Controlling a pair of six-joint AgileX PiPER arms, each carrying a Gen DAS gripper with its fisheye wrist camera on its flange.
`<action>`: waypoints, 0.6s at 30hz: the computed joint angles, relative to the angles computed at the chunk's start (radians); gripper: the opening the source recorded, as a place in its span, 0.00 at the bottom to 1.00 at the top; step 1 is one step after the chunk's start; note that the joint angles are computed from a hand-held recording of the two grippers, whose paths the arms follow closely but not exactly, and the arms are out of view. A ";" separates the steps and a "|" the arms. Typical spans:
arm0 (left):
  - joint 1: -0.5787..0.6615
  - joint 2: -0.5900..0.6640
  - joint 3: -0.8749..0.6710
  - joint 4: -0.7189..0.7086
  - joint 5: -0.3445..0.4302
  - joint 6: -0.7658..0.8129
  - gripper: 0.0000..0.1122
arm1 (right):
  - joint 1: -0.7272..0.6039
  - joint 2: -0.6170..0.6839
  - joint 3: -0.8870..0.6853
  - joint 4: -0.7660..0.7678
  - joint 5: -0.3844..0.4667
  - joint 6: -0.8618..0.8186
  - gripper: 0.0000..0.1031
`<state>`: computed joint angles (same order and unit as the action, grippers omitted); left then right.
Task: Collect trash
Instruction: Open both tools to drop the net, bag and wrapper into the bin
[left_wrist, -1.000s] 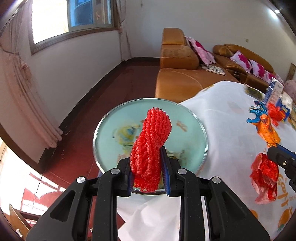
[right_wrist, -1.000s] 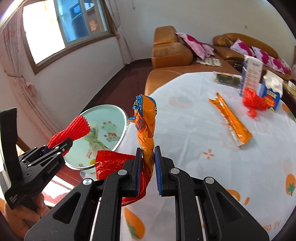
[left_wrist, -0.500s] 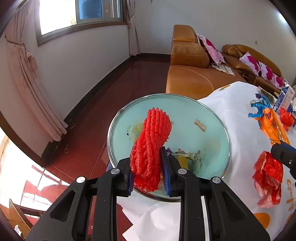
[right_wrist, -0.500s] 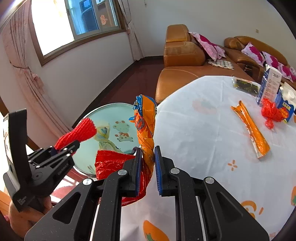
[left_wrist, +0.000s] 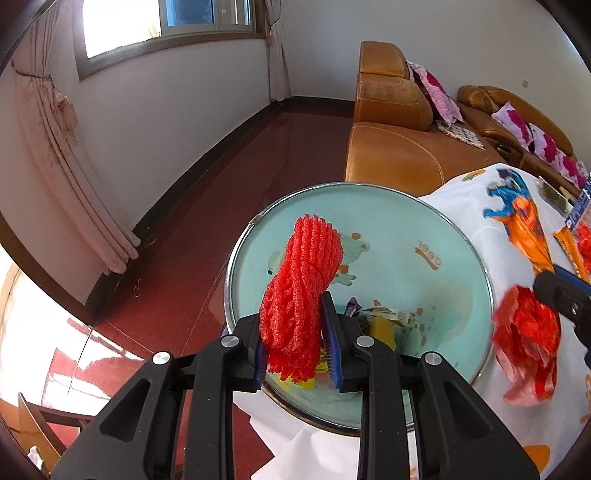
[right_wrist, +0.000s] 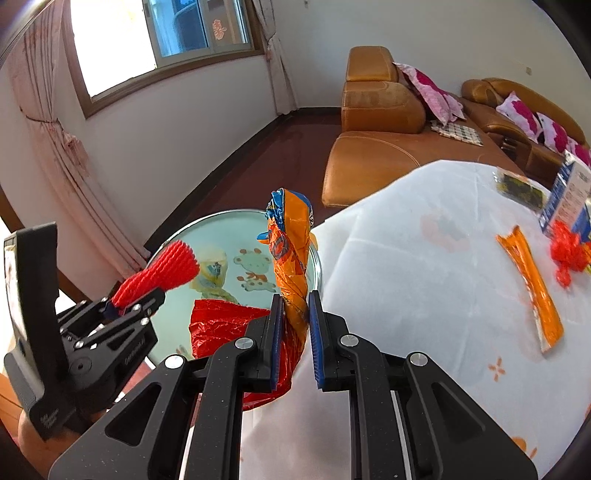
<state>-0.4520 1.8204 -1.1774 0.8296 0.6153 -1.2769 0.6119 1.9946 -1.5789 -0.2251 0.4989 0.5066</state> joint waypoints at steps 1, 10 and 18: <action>-0.001 0.002 -0.002 -0.001 0.003 -0.001 0.23 | 0.002 0.016 -0.021 -0.004 0.006 -0.002 0.15; 0.028 0.030 -0.017 -0.014 0.005 0.017 0.23 | -0.010 0.215 -0.290 0.054 0.116 -0.103 0.15; 0.036 0.069 -0.071 -0.032 0.030 0.038 0.38 | -0.017 0.263 -0.362 0.092 0.149 -0.161 0.25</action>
